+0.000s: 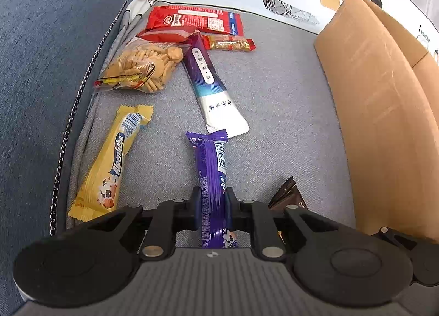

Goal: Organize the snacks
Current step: 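Lift both held snacks and carry them toward the cardboard box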

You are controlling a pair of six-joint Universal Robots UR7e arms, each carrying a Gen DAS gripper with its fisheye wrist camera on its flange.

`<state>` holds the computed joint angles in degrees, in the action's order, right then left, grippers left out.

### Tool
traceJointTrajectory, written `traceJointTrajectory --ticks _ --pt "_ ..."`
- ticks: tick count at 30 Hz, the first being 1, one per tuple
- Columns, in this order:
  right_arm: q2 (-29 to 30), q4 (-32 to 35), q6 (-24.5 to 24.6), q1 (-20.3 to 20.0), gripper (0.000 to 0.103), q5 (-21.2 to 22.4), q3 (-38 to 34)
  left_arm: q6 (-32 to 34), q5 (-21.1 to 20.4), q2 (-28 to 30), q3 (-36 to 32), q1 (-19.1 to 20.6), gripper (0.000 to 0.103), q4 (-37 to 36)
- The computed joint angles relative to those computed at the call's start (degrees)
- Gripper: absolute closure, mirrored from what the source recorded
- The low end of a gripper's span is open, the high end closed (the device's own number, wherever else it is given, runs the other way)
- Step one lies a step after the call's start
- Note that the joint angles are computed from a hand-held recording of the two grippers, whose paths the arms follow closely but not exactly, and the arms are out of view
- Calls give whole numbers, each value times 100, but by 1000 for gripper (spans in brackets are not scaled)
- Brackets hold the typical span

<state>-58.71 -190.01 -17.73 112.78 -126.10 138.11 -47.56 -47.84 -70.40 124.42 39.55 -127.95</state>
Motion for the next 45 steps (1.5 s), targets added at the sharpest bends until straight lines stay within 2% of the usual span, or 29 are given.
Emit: traceJointTrajectory --ticks 12,26,37,45 --pt "46 -360 -46 61 62 -10 39 12 94 -110 112 -49 86 -380" --pt "121 -1802 -607 190 62 234 183 -38 679 -270 379 -243 86 -1236" --pt "-154 -2656 -1041 227 62 622 288 183 1259 -292 558 -462 86 -1962" --pt "-725 -2842 -1083 80 62 987 357 597 1463 -171 665 -633 86 -2720"
